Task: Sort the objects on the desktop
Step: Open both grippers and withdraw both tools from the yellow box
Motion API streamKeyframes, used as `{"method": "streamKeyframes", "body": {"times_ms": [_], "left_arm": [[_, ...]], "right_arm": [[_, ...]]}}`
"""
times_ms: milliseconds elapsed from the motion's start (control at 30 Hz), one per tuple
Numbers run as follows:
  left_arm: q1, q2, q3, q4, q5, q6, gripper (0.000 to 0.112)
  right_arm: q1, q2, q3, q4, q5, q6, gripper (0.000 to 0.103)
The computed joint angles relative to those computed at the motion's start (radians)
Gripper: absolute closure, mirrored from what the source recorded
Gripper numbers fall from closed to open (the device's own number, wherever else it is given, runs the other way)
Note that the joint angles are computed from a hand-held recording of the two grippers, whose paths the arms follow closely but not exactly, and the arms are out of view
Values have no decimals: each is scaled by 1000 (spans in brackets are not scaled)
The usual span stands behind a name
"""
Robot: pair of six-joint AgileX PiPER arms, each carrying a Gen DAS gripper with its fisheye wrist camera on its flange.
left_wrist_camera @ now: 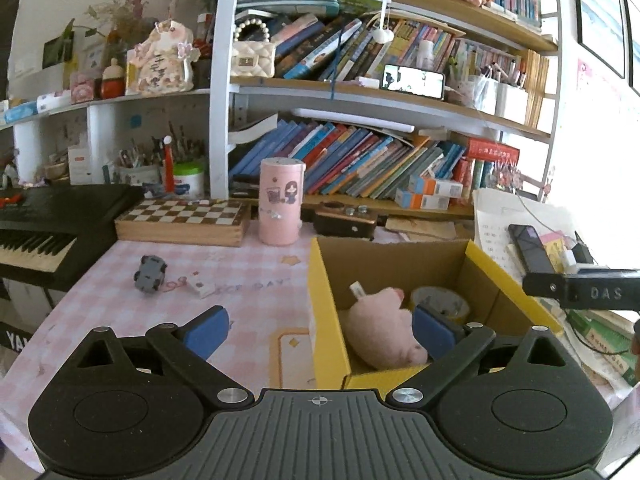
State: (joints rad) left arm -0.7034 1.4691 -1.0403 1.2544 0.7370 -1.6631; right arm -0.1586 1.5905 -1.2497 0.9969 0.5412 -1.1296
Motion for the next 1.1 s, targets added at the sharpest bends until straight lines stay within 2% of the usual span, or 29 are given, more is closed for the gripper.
{"method": "streamKeyframes", "body": {"times_ms": [300,400,500,800,1100], "left_arm": [[1,-126,150,-29,-41,31,12],[4,-171,198,-48,-54,47,13],[8,-217,242,-87,-63,80,12],[14,-349,339,-228,-67,253,12],[109,-469,406,-455,-112,512,12]], "right_arm": [[87,-189,260,-160,-126,210,16],[138,-249,329,-267,-165,346,17],[201,-310,393,-430,-195,539,22],[371,-430,498,-878,-162,1133,23],[566,-477,533,-1129,-101,1493,23]]}}
